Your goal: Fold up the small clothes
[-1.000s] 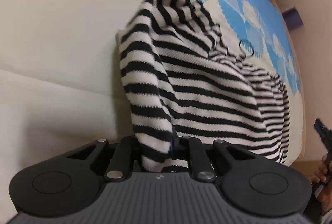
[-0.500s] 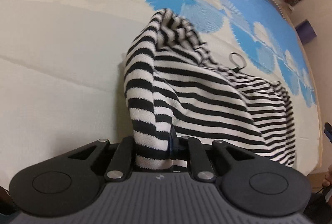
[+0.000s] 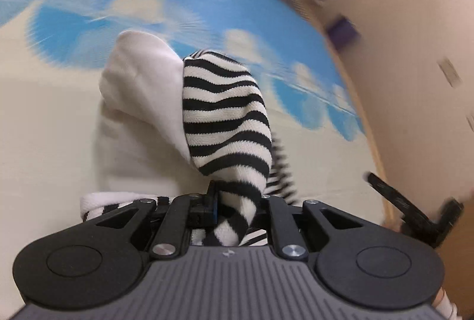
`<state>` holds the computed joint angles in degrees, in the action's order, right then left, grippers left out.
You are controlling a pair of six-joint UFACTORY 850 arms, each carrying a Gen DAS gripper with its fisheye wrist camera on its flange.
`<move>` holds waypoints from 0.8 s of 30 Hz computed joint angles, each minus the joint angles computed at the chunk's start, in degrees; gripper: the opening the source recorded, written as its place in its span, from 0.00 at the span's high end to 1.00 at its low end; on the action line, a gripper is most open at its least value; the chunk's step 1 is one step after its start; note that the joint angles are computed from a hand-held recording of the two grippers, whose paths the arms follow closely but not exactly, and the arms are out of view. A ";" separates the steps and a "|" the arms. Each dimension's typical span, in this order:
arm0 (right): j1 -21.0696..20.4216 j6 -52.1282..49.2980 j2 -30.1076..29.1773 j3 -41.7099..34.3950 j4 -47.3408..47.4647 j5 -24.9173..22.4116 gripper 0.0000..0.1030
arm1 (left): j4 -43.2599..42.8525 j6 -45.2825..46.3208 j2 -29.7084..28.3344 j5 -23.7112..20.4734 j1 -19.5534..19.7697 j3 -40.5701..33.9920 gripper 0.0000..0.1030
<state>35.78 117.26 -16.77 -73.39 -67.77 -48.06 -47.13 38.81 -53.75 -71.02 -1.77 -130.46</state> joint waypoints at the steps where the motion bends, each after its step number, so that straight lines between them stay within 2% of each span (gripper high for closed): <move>1: -0.11 -1.00 0.03 0.02 -0.18 0.16 0.51 | -0.07 -1.34 -1.26 -1.30 -1.04 -1.76 0.87; 3: -0.24 -2.80 0.04 -0.02 0.21 -0.19 0.51 | 0.88 -2.80 -1.94 -1.88 -3.74 -2.43 0.87; 7: -0.64 -3.08 0.65 0.39 1.33 -1.14 0.51 | -0.47 2.13 1.76 0.12 -9.39 4.93 0.86; 10: -0.78 -1.60 1.12 0.89 1.67 -1.65 0.51 | 0.45 5.36 5.31 5.07 -13.17 11.24 0.77; 11: -0.74 -1.03 1.26 1.14 1.53 -1.59 0.51 | 0.89 5.90 5.87 5.72 -13.78 12.20 0.69; 12: -0.68 -0.69 1.36 1.41 1.64 -1.36 0.51 | 0.45 6.49 5.86 5.24 -13.84 12.17 0.61; 14: -0.69 -1.15 1.57 1.78 2.75 -0.18 0.51 | -4.51 8.37 5.95 3.99 -11.93 12.57 0.61; 18: -0.94 0.58 2.75 3.47 0.97 4.12 0.51 | -10.14 6.16 4.80 1.95 -7.14 9.73 0.54; 22: -1.59 5.58 3.15 4.17 -2.03 10.09 0.51 | -6.59 2.30 4.09 2.55 -3.69 8.01 0.54; 24: -1.98 8.38 2.93 3.96 -4.72 14.89 0.51 | -2.92 1.52 4.15 3.02 -2.84 7.83 0.55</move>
<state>33.80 125.63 -13.84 -69.43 -72.49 -33.17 -50.05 40.34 -49.60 -68.01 -4.61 -122.63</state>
